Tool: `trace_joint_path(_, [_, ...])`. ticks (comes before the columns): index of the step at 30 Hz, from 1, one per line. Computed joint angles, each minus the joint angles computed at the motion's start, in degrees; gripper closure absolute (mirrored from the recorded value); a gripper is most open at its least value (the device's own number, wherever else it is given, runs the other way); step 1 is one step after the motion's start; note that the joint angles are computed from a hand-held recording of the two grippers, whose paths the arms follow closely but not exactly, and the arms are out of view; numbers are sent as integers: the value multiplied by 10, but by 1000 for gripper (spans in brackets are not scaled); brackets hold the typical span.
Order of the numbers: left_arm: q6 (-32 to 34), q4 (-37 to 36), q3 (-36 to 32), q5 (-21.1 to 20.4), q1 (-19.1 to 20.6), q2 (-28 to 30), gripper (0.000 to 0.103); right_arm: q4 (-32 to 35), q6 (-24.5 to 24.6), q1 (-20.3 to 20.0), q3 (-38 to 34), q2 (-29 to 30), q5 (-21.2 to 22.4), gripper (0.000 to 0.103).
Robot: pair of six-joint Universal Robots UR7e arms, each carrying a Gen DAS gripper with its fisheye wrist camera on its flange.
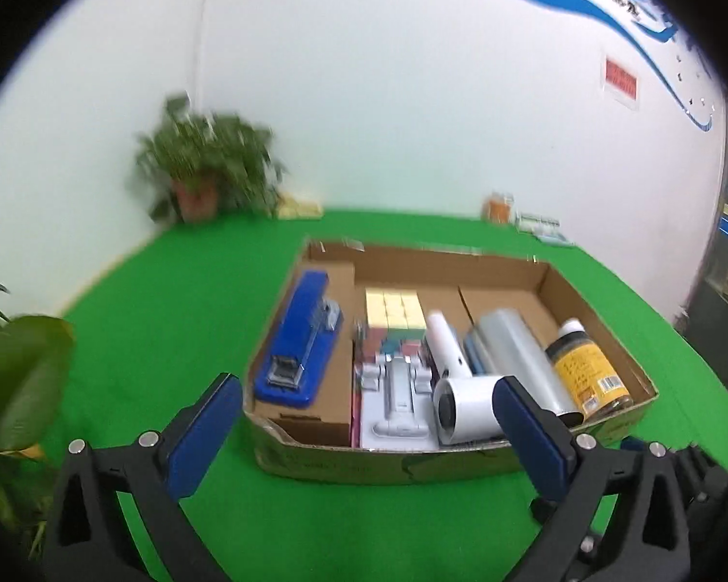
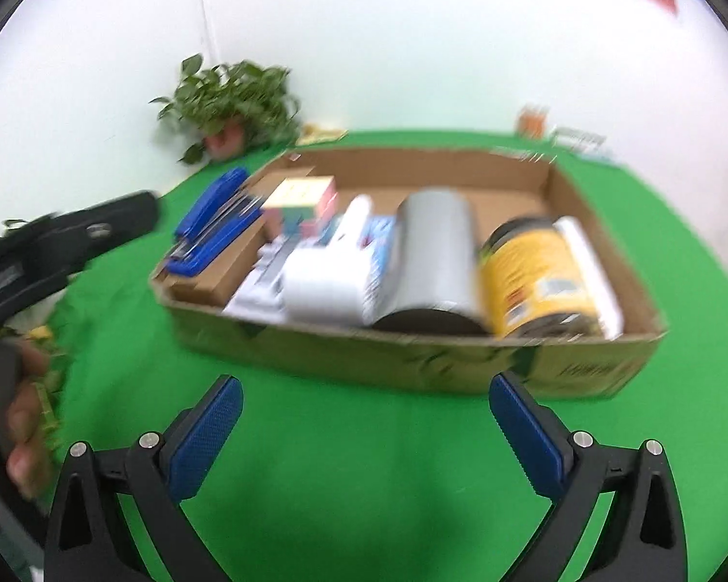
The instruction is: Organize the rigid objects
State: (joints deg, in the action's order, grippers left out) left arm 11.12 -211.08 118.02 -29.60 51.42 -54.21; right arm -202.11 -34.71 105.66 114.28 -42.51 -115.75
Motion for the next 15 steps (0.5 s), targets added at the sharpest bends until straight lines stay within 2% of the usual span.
trace_joint_path(1, [3, -8, 4, 3, -3, 4, 1, -13, -2, 3, 1, 0, -7, 1])
trace_joint_path(8, [-81, 98, 17, 46, -22, 13, 1, -34, 7, -3, -1, -11, -35, 1])
trace_joint_path(15, [-170, 168, 20, 41, -29, 8, 1, -84, -11, -3, 21, -26, -51, 1])
